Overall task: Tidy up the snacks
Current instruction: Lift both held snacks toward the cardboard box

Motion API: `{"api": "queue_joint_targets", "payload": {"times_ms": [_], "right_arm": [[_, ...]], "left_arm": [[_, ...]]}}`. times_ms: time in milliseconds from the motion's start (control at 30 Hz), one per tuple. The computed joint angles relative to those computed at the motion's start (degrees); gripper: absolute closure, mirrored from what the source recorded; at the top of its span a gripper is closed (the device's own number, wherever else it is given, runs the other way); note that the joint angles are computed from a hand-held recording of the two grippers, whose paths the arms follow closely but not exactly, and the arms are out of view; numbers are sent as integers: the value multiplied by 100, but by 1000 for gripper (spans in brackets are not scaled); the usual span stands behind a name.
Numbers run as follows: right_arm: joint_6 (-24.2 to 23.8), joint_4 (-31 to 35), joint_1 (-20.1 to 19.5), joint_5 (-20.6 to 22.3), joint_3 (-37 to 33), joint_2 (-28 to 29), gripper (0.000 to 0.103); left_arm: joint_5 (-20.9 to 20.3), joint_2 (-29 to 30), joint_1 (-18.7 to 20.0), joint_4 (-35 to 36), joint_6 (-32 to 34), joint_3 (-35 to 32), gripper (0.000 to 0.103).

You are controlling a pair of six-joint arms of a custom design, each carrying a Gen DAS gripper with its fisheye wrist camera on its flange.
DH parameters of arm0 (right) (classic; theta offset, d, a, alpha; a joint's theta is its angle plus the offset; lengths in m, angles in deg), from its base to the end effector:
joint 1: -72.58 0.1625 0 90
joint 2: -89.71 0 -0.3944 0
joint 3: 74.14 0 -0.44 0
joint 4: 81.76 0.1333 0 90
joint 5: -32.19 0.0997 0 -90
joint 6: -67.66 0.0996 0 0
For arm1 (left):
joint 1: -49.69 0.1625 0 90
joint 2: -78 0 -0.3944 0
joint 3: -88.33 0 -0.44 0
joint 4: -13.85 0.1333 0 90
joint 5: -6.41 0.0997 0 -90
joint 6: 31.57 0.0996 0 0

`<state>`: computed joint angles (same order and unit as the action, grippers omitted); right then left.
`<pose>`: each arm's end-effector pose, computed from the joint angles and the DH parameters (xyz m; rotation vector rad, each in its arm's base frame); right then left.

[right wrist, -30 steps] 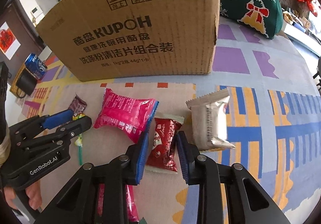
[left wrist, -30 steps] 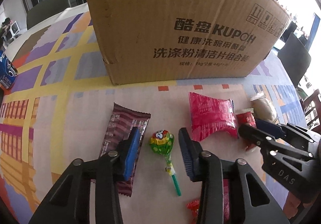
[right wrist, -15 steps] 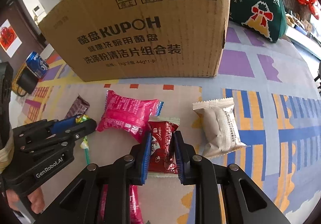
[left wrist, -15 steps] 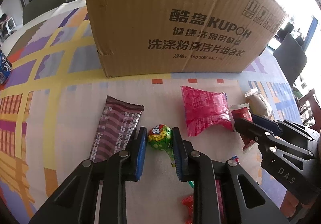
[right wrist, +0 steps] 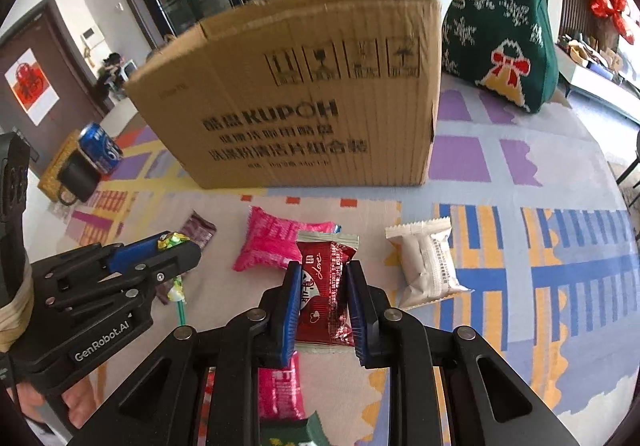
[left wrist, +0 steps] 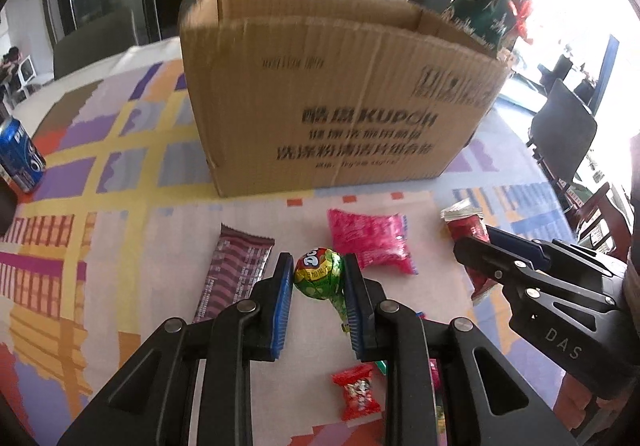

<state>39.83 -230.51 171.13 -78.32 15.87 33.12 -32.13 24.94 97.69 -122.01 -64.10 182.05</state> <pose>0.2035 -0.6919 0.2077 0.7312 -2.5735 0.5112 -0.2952 -0.6435 0.1383 0.1436 2.3610 -0.7755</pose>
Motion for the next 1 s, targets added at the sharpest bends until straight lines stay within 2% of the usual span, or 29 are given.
{"api": "queue_joint_targets", "payload": {"times_ms": [467, 1000], "right_arm": [[-178, -270, 185, 449, 37, -327, 80], [-315, -532, 386, 730, -515, -160, 80]], "left_arm": [[430, -37, -330, -453, 575, -194, 78], [831, 336, -374, -1165, 1715, -990, 78]]}}
